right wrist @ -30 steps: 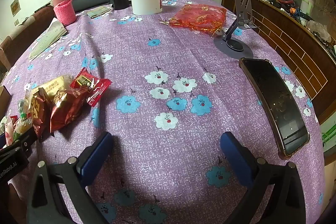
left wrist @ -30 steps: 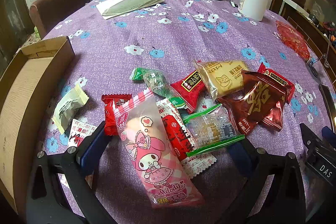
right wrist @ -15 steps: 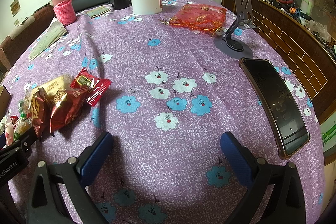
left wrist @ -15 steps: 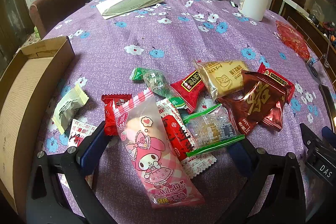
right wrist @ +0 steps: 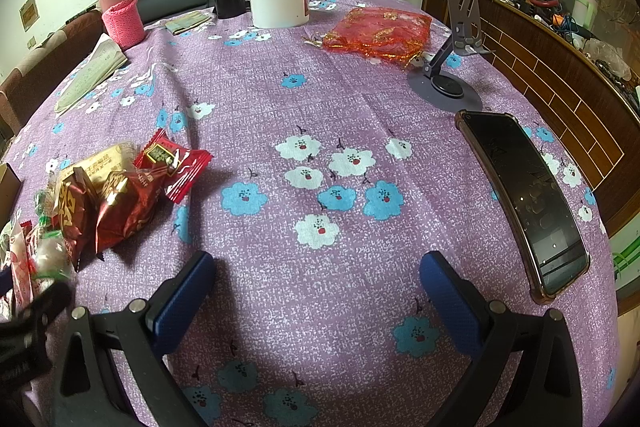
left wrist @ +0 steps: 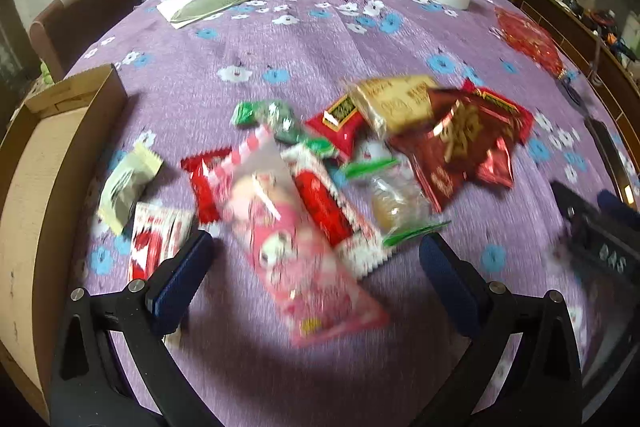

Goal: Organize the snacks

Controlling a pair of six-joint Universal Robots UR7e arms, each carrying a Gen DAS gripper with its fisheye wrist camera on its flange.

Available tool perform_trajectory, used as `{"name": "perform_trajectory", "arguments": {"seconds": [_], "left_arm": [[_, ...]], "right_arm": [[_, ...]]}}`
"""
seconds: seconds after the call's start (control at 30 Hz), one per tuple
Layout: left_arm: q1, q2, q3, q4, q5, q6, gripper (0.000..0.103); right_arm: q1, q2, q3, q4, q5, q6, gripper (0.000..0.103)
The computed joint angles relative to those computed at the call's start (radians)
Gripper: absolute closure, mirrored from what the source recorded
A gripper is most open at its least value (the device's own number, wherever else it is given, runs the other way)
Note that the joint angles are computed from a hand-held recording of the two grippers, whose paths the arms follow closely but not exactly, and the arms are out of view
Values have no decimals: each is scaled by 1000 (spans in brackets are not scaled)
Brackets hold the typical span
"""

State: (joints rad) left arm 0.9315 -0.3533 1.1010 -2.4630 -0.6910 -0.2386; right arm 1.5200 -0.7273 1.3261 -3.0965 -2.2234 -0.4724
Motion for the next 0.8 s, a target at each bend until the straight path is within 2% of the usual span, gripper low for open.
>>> {"name": "perform_trajectory", "arguments": {"seconds": [0.13,0.4,0.47,0.53,0.6,0.7,0.73,0.8], "left_arm": [[-8,-18,65,-89,1,39,0],[-12,-36,93,-90,-29,75,0],[-13,-50,106,-70,-56,90,0],[-13,-72,134,-90,-90,92,9],[-10,-116,191,-159,-170,96,10],[-15,-171,286,-319,-207,125,10],[-14,-187,305,-333,-216,114,10],[4,-234,336,-294,-293,67,10]], "right_arm": [[0,0,0,0,0,0,0],[2,-1,1,7,-1,5,0],[4,-19,10,68,-3,14,0],[-1,-42,27,109,21,1,0],[-4,-64,53,107,30,-31,0],[-6,-86,73,136,41,-46,0],[-2,-85,79,139,38,-46,0],[-2,-80,65,165,34,-44,0]]}}
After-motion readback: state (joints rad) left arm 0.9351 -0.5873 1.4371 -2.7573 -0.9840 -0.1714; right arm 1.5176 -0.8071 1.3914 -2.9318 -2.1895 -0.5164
